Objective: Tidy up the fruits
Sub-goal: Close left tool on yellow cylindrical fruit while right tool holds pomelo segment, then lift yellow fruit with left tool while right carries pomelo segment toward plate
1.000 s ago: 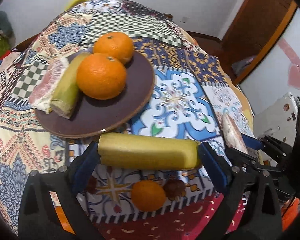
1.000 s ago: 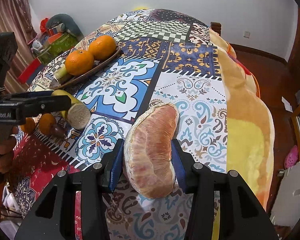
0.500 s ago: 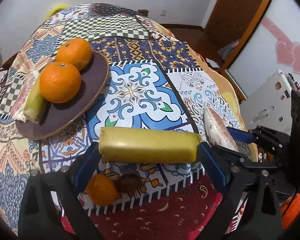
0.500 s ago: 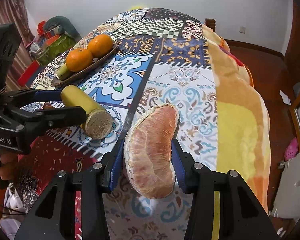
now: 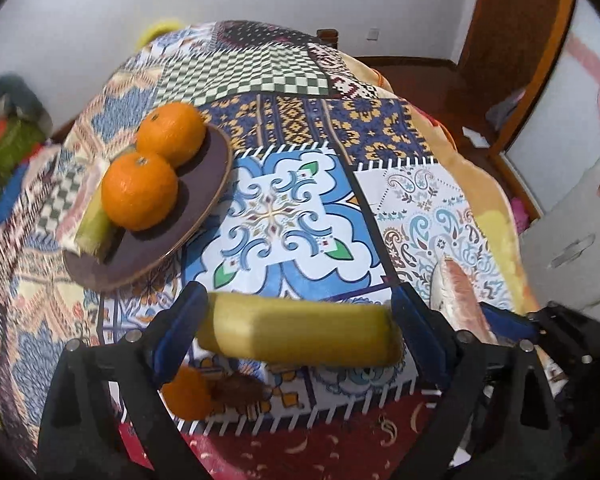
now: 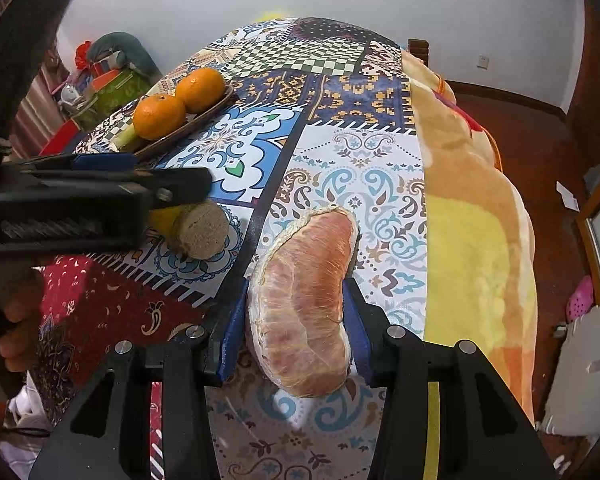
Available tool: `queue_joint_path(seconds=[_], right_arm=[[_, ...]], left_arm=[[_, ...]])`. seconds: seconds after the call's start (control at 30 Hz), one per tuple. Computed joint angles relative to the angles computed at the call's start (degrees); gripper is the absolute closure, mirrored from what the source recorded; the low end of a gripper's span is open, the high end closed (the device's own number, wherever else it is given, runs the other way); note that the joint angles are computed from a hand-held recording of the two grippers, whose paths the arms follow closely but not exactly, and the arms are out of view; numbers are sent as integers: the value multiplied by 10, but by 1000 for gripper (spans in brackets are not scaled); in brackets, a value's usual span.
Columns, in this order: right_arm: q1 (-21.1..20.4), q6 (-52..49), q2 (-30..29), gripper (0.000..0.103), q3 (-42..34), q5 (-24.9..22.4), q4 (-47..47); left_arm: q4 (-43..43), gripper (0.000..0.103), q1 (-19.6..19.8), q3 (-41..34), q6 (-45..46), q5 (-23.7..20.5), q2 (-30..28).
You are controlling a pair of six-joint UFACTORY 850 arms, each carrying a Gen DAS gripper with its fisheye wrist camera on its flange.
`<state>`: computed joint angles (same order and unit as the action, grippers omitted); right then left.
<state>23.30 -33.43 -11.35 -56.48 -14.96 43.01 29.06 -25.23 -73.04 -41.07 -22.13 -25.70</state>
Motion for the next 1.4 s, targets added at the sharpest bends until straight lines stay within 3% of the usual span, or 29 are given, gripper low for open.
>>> queue_joint_path(seconds=[0.13,0.33,0.57,0.63,0.77,0.87,1.0,1.2,1.4], right_arm=[[-2,-14,2,60,3,-3,10],[-1,-15,5,60,6,-1,9],[3,21,12,61,12,-1,-28],[3,31,14,60,13,-1,-39],[7,56,17,60,14,-2,-63],[10,71,17,60,15,-1,-77],[12,74,18,60,15,0,-77],[16,63,15,60,12,0,-66],[18,33,12,60,11,3,-38]], left_arm=[[62,11,-10,-1,-25,-5,-10],[-24,35,-3,32,102,43,17],[14,39,-5,93,94,62,72],[-24,40,2,109,124,64,86],[-195,50,24,131,265,61,102],[-220,52,32,142,278,62,111],[-328,53,44,138,363,60,109],[-434,53,57,100,436,41,84],[-438,53,68,60,420,16,50]])
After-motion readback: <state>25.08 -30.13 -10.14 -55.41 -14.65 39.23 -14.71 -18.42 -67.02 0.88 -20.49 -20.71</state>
